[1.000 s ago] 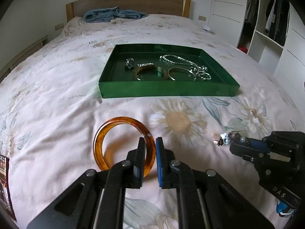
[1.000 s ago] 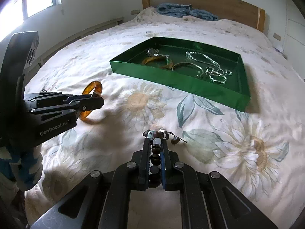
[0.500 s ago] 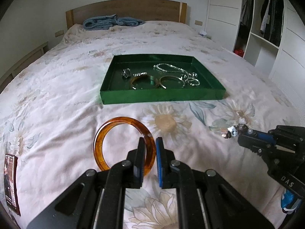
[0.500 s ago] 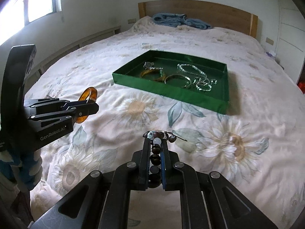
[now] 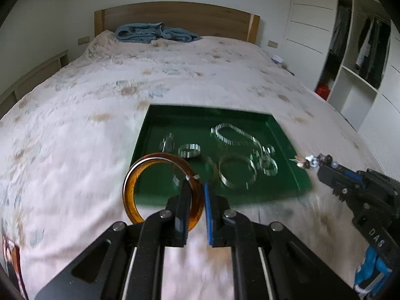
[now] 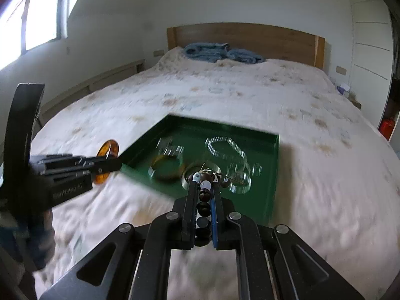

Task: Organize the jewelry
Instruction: 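Carry the amber bangle and beaded bracelet into the green tray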

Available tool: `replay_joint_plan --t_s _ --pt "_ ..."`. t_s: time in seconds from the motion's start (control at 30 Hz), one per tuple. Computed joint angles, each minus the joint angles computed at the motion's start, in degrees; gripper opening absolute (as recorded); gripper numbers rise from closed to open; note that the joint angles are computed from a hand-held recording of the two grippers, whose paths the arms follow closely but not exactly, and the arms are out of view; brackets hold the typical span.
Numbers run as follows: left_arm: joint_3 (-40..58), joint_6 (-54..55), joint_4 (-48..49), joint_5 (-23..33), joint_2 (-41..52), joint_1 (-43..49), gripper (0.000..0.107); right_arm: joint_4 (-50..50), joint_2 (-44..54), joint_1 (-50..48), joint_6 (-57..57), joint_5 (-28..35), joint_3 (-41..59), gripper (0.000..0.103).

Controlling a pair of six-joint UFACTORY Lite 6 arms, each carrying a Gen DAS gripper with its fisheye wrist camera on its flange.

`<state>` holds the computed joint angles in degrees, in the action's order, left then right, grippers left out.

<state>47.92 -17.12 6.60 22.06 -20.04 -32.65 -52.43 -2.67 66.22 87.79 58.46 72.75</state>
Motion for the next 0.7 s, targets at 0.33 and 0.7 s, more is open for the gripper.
replay_joint_plan --t_s 0.33,0.7 --pt "23.42 -8.62 9.06 -3.77 29.15 -0.49 0.01 2.46 12.38 -20.59 -10.11 -17.08 8.88 0.009" --pt "32.56 -4.87 4.39 -3.95 44.02 1.46 0.01 11.66 21.81 -28.93 -18.88 -20.88 11.95 0.009"
